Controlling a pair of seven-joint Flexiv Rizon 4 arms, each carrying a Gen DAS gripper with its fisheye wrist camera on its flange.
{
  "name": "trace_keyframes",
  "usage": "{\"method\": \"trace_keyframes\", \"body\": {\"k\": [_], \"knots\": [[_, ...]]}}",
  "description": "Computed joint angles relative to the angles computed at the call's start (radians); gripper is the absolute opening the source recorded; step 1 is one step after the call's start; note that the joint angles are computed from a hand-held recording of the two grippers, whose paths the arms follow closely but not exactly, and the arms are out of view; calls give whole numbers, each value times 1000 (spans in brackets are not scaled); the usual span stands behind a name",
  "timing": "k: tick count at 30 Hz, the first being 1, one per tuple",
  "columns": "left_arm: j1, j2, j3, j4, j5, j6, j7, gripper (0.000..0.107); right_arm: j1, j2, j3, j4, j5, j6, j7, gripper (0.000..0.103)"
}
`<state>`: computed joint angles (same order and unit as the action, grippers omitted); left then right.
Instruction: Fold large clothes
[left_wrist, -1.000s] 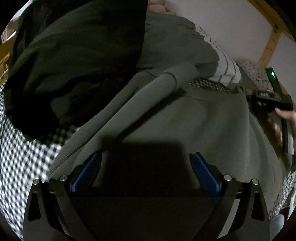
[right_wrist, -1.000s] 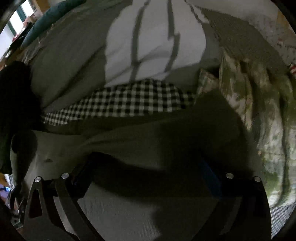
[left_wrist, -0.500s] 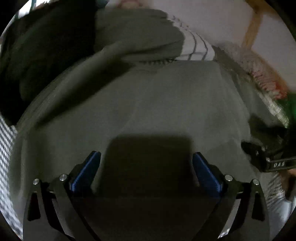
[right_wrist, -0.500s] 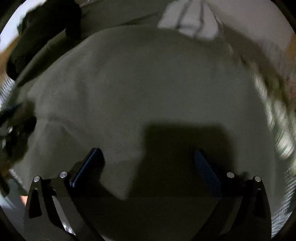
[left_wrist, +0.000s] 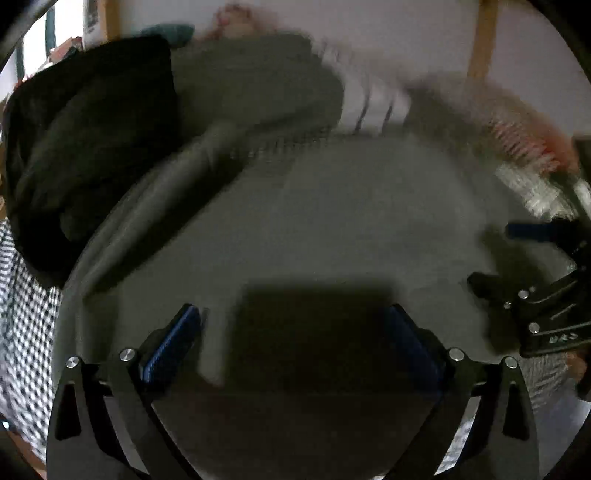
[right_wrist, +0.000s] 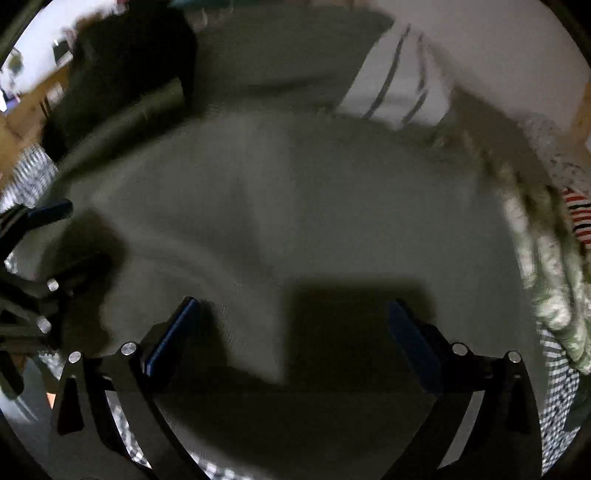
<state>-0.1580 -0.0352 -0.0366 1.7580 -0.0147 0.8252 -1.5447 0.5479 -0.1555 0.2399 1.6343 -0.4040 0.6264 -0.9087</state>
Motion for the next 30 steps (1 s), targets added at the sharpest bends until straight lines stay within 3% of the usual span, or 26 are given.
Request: {"method": "trace_keyframes", "body": {"k": [2, 5, 8, 12, 15, 17, 19, 30], "knots": [[-30, -3, 65, 37, -115, -4, 60, 98, -19, 5, 5, 27, 58, 28, -28, 99], [36, 42, 34, 92, -161, 0, 117, 98, -47, 70, 7, 100, 86, 38, -32, 99], [58, 88, 55, 126, -246, -39, 148, 98, -86, 152, 9, 192, 102, 92, -22, 99], [77, 173, 39, 143, -95, 8, 37, 98, -114, 259, 39, 264, 24, 97, 120, 99], [111, 169, 11, 122, 60, -47, -24, 98, -97, 238, 56, 249, -16, 27, 72, 99], [97, 155, 43, 159, -9, -24, 13, 99, -89, 202, 50, 237, 0, 23, 55, 99], [95, 135, 48, 166, -61, -2, 29, 99, -101, 225, 38, 262, 85, 77, 48, 100], [101, 166, 62, 198, -108, -11, 78, 99, -111, 232, 35, 255, 109, 72, 38, 99]]}}
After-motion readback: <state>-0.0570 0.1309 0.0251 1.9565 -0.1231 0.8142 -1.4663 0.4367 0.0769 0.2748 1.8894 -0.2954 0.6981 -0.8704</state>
